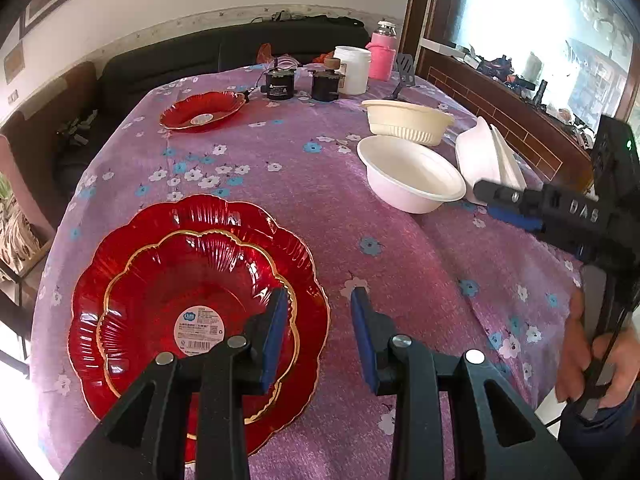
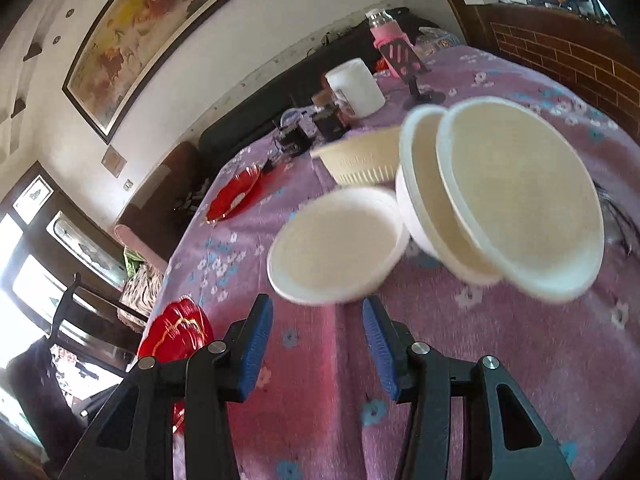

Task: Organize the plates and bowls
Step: 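Withdraw the left gripper from the plates while the right gripper approaches the white bowls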

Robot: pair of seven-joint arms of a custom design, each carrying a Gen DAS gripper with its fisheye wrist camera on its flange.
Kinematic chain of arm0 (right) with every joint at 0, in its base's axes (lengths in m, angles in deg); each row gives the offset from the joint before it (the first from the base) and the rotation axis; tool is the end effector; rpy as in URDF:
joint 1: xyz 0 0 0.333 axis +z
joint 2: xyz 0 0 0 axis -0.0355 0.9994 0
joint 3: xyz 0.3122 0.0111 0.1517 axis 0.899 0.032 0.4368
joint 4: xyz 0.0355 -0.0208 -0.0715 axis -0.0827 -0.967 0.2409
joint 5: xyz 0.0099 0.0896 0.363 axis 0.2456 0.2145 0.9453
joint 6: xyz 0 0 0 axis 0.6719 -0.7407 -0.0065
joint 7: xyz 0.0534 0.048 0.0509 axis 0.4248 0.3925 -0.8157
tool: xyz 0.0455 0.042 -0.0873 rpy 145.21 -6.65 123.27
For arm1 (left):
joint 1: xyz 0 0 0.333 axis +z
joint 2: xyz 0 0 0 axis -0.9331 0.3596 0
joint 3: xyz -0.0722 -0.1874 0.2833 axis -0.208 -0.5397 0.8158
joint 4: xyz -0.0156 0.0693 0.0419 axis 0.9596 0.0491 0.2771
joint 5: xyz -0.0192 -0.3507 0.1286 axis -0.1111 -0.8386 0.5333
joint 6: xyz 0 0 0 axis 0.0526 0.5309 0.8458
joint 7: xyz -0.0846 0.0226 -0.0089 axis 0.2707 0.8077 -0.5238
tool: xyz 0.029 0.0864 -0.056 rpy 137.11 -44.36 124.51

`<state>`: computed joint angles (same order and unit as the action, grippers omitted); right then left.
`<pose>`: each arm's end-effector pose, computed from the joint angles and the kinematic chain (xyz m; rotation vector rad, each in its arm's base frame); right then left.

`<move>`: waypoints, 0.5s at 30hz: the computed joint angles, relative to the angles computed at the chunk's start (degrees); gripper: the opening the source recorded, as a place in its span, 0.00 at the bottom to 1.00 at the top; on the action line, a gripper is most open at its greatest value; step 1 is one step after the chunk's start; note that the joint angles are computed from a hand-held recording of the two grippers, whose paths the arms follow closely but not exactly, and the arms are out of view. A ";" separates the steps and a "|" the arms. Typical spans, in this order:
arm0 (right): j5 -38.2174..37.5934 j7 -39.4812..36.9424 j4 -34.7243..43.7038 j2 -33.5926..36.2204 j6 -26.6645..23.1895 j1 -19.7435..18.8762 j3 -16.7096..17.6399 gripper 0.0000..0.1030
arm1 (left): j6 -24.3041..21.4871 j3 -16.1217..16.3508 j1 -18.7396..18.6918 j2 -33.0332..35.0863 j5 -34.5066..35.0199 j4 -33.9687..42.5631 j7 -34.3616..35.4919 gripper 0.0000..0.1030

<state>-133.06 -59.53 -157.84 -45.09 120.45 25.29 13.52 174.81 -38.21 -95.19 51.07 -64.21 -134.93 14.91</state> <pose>0.5347 0.3413 0.4197 -1.2158 1.8694 -0.2800 0.5295 -0.3796 0.4705 -1.4004 2.3401 -0.8983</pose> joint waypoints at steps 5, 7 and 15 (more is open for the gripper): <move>-3.58 5.14 -0.69 0.15 0.93 -0.36 -0.25 0.49 | 0.08 -0.16 0.00 -0.14 -0.02 -0.16 0.28 0.31; -3.09 4.64 -1.40 -0.19 -0.12 -0.75 0.40 0.49 | 0.03 -0.26 -0.07 -0.12 -0.03 -0.12 0.50 0.32; -4.79 7.27 -1.91 -0.26 -0.11 -2.09 1.70 0.49 | -0.58 0.03 -0.89 -0.06 1.19 -0.02 0.23 0.33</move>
<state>-137.86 -52.26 -159.75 -45.35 120.35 23.20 15.22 174.23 -38.18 -96.08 51.02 -63.02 -134.95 15.14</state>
